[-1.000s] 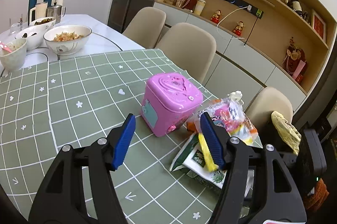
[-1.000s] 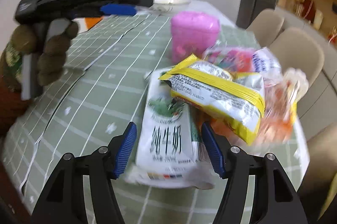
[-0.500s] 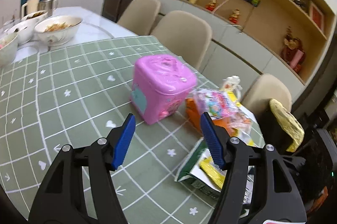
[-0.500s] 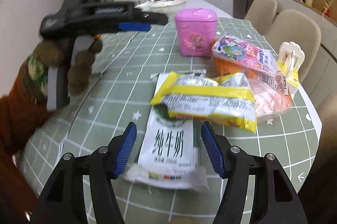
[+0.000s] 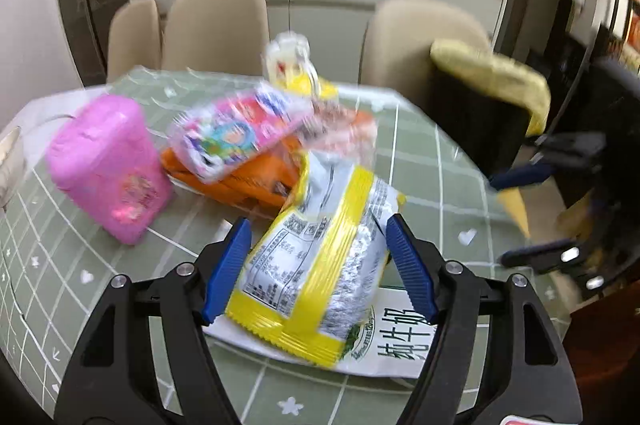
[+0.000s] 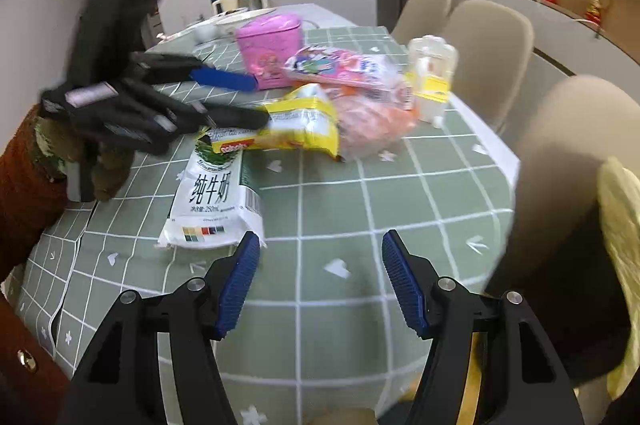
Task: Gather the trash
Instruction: 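Grasp the yellow-white chip bag with the left gripper, then grasp the white milk carton with the right gripper while the left holds the chip bag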
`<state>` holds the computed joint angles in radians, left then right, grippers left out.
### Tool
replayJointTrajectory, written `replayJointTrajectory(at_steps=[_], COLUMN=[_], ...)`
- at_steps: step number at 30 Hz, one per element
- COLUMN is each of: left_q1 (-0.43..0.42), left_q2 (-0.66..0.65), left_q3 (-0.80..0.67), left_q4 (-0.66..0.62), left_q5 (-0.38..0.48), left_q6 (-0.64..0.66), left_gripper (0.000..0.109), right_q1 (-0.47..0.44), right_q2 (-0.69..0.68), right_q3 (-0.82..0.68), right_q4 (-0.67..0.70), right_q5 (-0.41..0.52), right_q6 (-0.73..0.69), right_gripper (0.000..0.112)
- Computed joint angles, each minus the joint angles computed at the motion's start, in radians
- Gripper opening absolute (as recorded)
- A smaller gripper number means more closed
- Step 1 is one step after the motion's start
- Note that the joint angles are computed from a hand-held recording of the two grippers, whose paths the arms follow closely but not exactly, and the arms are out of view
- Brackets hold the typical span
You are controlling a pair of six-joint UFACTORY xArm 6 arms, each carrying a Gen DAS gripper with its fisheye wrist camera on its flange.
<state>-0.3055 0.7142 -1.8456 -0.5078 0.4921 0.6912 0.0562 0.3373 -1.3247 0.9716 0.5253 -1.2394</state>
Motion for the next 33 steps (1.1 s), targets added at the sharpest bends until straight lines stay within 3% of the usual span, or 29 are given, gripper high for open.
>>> replayJointTrajectory(at_steps=[2,3,7,10,13,17,21,25,29,33], left_q1=[0.002,0.010,0.048,0.066,0.086,0.121,0.125,0.120,0.123,0.125], left_q2=[0.005,-0.006,-0.113,-0.166,-0.192,-0.181,-0.198,-0.208,-0.203,-0.193], left_q3=[-0.002,0.001,0.108,0.168,0.218,0.209,0.232,0.244,0.233,0.223], left_q4=[0.023,-0.028,-0.276,-0.368,-0.364,-0.298,-0.309,-0.350,-0.328,-0.302], left_q5=[-0.012,-0.004,-0.089,-0.175,-0.258,-0.238,-0.262,-0.281,-0.273,-0.262], left_q6=[-0.034,-0.019,0.082,0.092,0.020,-0.113,-0.108,-0.074,-0.095,-0.117], left_gripper=[0.034,0.031,0.031,0.031,0.031,0.032,0.032,0.033,0.034,0.034], right_q1=[-0.004,-0.004,0.012,0.046,0.100,0.161,0.203,0.195,0.198,0.207], right_q2=[-0.013,-0.018,-0.030,-0.018,0.022,0.091,0.172,0.271,0.312,0.267], right_q3=[0.011,0.015,0.023,0.003,-0.050,-0.139,-0.231,-0.373,-0.428,-0.352], right_q4=[0.023,0.031,0.061,0.042,-0.008,-0.129,-0.289,-0.379,-0.435,-0.412], right_q5=[-0.010,-0.012,-0.011,-0.002,-0.012,-0.008,-0.052,0.044,0.092,0.035], right_q6=[-0.017,-0.022,-0.044,-0.032,0.025,0.167,0.329,0.445,0.464,0.393], right_gripper=[0.060,0.060,0.060,0.060,0.060,0.060,0.060,0.060,0.060,0.049])
